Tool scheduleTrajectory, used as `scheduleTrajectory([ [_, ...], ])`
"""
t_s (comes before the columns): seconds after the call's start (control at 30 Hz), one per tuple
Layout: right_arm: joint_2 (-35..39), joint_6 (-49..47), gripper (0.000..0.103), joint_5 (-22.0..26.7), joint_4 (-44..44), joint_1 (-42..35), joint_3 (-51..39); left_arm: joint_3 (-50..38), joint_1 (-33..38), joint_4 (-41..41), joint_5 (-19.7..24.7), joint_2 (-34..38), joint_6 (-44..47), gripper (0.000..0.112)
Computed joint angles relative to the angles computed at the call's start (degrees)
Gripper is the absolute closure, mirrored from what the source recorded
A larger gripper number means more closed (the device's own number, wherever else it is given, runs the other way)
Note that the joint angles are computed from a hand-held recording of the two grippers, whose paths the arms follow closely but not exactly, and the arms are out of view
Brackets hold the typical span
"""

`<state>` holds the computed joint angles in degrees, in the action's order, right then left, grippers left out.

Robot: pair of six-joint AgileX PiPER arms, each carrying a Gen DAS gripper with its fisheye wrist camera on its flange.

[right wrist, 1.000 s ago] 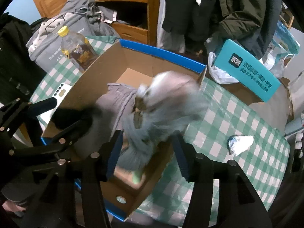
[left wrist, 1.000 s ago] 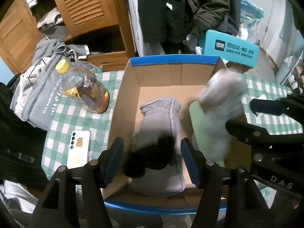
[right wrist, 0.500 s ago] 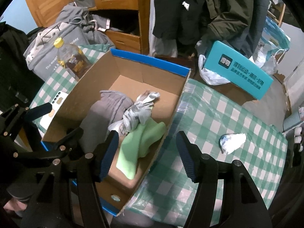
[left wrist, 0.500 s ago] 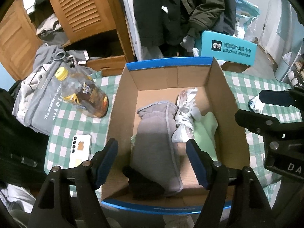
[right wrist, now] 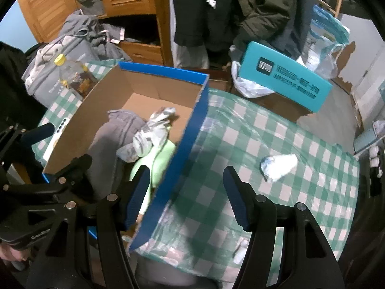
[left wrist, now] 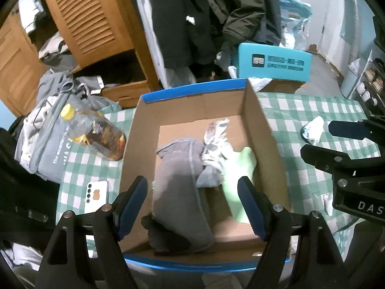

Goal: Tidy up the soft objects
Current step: 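Move both tools away from the box over the table toward the white tissue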

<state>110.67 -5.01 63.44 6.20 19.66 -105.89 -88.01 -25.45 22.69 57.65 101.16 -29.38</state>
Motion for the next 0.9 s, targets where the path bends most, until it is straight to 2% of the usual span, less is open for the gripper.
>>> scheduleTrajectory([
  [0.4, -4.45, -2.24, 0.039, -2.60, 1.94, -5.56, 7.20, -5.53, -5.34, 1.02, 2.92, 3.69, -0.20, 0.032],
  [0.9, -8.47, -6.91, 0.039, -5.36, 5.35, -14.23, 15.90, -16.69, -11.48, -0.22, 7.57, 11.07, 1.51, 0.032],
])
